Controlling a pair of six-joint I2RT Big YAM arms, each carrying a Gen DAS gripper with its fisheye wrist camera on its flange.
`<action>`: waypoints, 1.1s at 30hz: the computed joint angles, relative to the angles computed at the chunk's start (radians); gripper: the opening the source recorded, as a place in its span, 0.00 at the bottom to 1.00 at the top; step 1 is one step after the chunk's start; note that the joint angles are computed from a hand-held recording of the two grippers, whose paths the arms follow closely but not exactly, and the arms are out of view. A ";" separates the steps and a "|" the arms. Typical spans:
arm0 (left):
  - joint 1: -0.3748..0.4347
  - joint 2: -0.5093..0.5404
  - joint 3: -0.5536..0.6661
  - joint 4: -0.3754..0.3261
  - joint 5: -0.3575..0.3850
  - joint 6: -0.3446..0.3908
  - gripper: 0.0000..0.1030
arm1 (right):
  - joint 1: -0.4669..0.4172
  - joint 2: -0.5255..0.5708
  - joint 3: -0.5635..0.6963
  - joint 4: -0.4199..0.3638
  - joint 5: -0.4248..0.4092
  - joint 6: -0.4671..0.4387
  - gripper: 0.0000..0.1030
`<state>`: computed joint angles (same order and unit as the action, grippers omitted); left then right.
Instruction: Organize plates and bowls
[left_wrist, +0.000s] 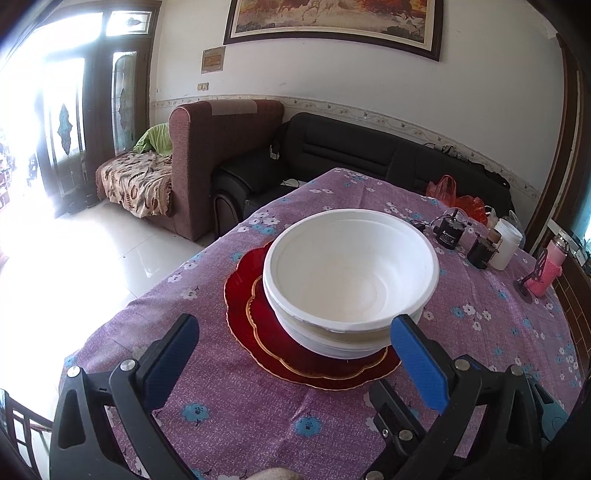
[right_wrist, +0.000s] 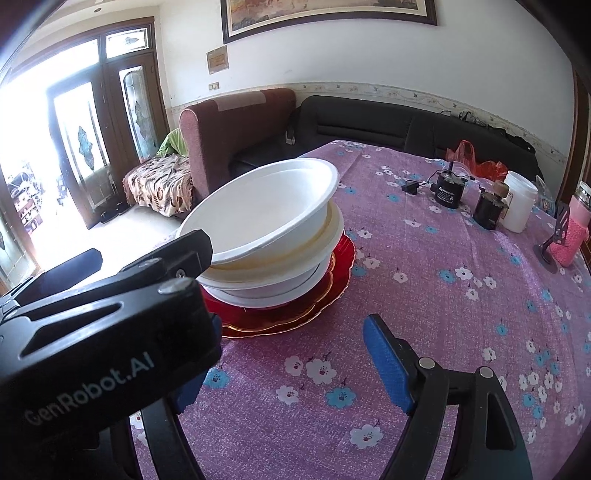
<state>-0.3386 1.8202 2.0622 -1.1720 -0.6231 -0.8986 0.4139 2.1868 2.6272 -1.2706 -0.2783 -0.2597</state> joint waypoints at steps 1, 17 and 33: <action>0.001 -0.002 -0.005 0.005 0.005 0.002 1.00 | 0.002 0.002 0.003 -0.003 0.000 -0.001 0.81; 0.015 -0.006 -0.026 0.010 0.023 -0.011 1.00 | 0.026 0.020 0.016 -0.009 0.032 -0.006 0.81; 0.018 -0.002 -0.025 -0.002 0.018 -0.021 1.00 | 0.025 0.055 0.073 -0.053 0.034 0.013 0.81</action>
